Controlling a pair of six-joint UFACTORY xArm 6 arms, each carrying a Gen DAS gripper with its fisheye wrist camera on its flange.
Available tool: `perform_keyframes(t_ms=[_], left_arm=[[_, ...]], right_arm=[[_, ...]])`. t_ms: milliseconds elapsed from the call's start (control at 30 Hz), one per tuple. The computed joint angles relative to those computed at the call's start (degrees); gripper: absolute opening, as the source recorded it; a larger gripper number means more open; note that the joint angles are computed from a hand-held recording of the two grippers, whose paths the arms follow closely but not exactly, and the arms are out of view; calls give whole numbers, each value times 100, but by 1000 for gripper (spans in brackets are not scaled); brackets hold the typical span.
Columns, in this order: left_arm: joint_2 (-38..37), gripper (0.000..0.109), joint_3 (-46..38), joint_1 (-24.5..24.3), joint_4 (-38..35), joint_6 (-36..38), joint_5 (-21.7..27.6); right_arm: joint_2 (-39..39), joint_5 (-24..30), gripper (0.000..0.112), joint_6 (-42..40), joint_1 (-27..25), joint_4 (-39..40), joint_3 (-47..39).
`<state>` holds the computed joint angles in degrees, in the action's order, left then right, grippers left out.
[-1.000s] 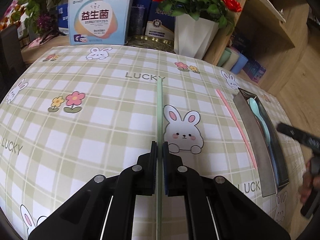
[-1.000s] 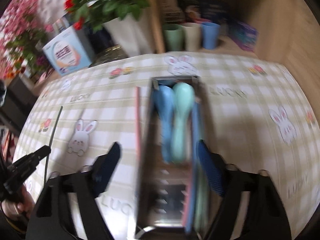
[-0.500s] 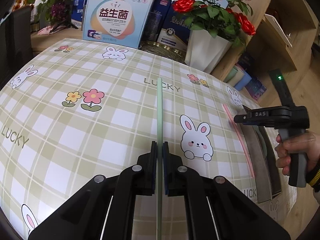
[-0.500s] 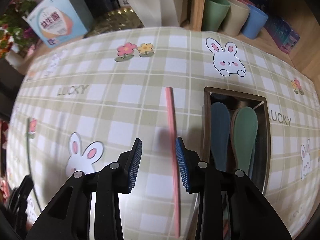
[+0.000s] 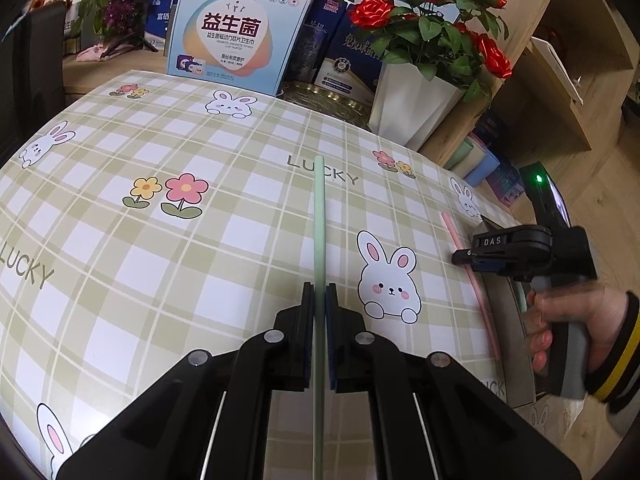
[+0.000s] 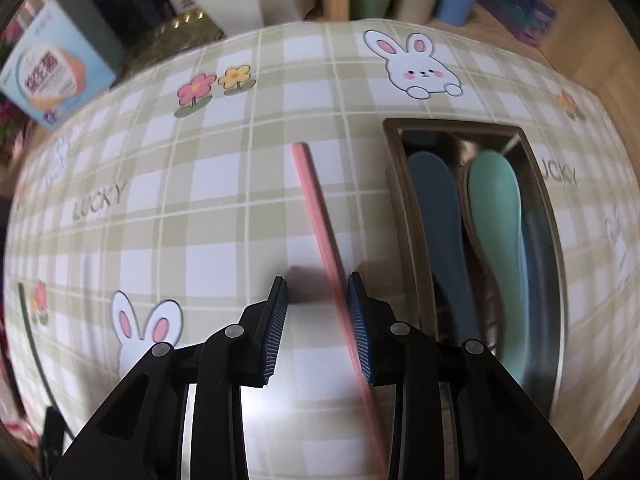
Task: Organize utensils
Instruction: 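Grasp the pink chopstick with the right gripper while the left gripper holds the green chopstick, then lower the pink chopstick into the steel tray and open the right gripper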
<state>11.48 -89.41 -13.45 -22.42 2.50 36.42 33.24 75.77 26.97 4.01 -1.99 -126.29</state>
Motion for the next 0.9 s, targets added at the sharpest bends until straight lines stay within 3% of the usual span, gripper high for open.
perform_keyframes(t_ms=[100,467,633,900], left_arm=[[-18,5,21,7,-9,-17,2],[-160,5,186,11,-52,-78,103],[-255,5,284,-34,-79,-79,238],[-474,5,465,-12,-409,-79,368]], right_arm=[[-603,-634,8,2,25,211,1046],[-2344,-2490,6,-661,599,124,3857],[-2956,-3103,6,-792,549,950,4785],[-3573,-3616,6,-1442,489,2100,5507]])
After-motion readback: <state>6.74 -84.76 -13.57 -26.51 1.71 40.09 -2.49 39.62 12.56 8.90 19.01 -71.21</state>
